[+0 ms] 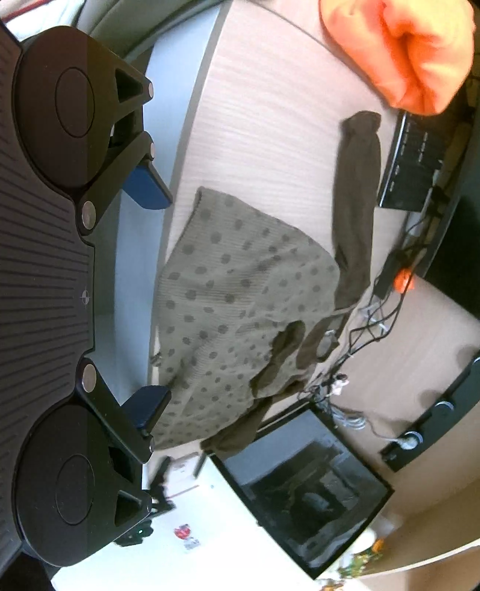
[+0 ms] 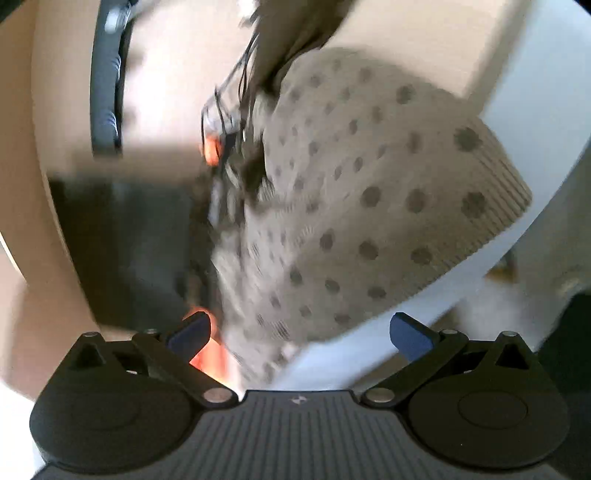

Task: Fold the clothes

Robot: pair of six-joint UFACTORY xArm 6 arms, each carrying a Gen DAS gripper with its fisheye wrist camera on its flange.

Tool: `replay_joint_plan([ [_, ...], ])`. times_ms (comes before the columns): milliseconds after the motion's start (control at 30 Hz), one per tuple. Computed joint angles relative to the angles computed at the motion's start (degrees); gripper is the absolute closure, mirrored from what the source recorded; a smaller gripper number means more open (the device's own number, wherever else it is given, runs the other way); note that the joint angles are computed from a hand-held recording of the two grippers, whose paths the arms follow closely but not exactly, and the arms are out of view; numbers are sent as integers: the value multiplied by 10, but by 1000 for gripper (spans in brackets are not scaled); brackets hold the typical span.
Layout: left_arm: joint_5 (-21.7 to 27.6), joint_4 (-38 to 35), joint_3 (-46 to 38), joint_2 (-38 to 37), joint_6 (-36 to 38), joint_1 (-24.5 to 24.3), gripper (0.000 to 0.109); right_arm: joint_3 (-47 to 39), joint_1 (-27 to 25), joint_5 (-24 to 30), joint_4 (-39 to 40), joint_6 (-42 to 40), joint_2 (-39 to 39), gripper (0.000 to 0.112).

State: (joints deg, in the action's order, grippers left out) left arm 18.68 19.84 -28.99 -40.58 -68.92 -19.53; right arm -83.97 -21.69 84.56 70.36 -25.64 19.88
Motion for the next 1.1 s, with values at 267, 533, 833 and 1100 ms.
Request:
replay_joint_plan([
  [267, 46, 14, -1, -40, 28, -5, 6, -7, -36, 191, 273, -90, -20, 9],
  [533, -41, -94, -88, 108, 285, -3, 6, -48, -3, -50, 56, -207, -108, 9],
  [833, 52, 22, -213, 244, 285, -14, 9, 167, 149, -343, -217, -461, -259, 29],
  [1100, 124, 100, -286, 301, 254, -34, 30, 156, 197, -341, -236, -502, -229, 59],
])
